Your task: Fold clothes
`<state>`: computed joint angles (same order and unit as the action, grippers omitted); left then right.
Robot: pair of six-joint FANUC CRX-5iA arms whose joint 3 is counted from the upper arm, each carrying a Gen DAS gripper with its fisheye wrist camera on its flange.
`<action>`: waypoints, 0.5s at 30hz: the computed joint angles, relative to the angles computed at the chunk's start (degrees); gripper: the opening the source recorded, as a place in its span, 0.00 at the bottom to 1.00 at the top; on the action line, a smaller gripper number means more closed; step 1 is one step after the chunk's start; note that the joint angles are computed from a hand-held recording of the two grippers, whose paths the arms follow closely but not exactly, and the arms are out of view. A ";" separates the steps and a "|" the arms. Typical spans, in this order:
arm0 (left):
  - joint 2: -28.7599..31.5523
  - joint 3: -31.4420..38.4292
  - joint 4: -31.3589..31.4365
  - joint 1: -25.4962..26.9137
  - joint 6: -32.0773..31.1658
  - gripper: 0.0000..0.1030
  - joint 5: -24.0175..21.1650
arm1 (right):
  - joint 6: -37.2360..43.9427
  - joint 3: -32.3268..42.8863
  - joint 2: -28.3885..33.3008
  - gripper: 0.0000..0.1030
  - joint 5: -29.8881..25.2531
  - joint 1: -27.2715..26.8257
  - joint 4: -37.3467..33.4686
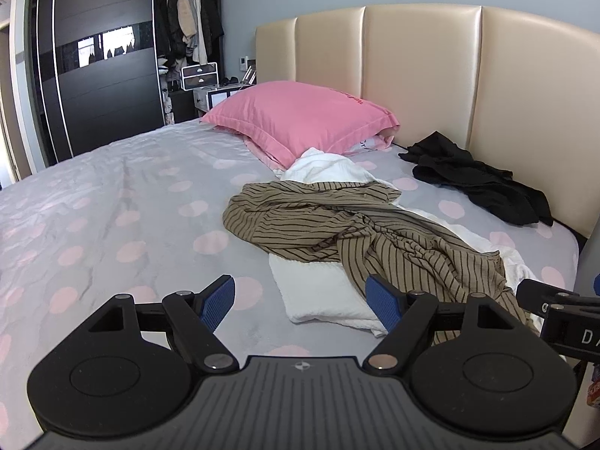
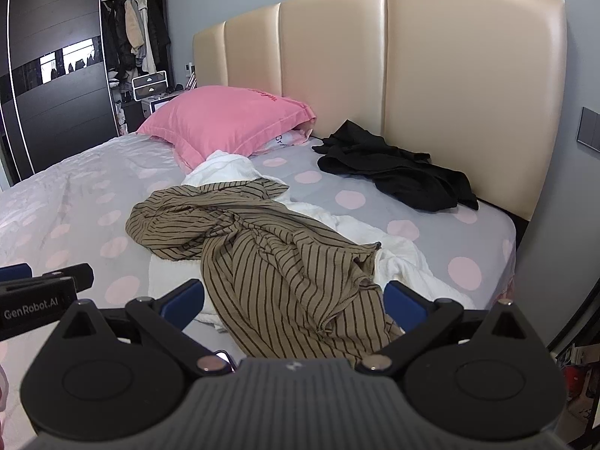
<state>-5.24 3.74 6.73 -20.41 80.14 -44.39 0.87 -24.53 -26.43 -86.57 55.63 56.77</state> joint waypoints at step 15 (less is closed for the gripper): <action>-0.67 0.45 -2.78 -1.14 1.70 0.74 -0.31 | -1.05 -0.45 -0.17 0.99 -0.07 0.54 0.83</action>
<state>-5.91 4.19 3.94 -21.54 81.84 -44.71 -0.18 -24.98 -26.61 -86.64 56.17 57.60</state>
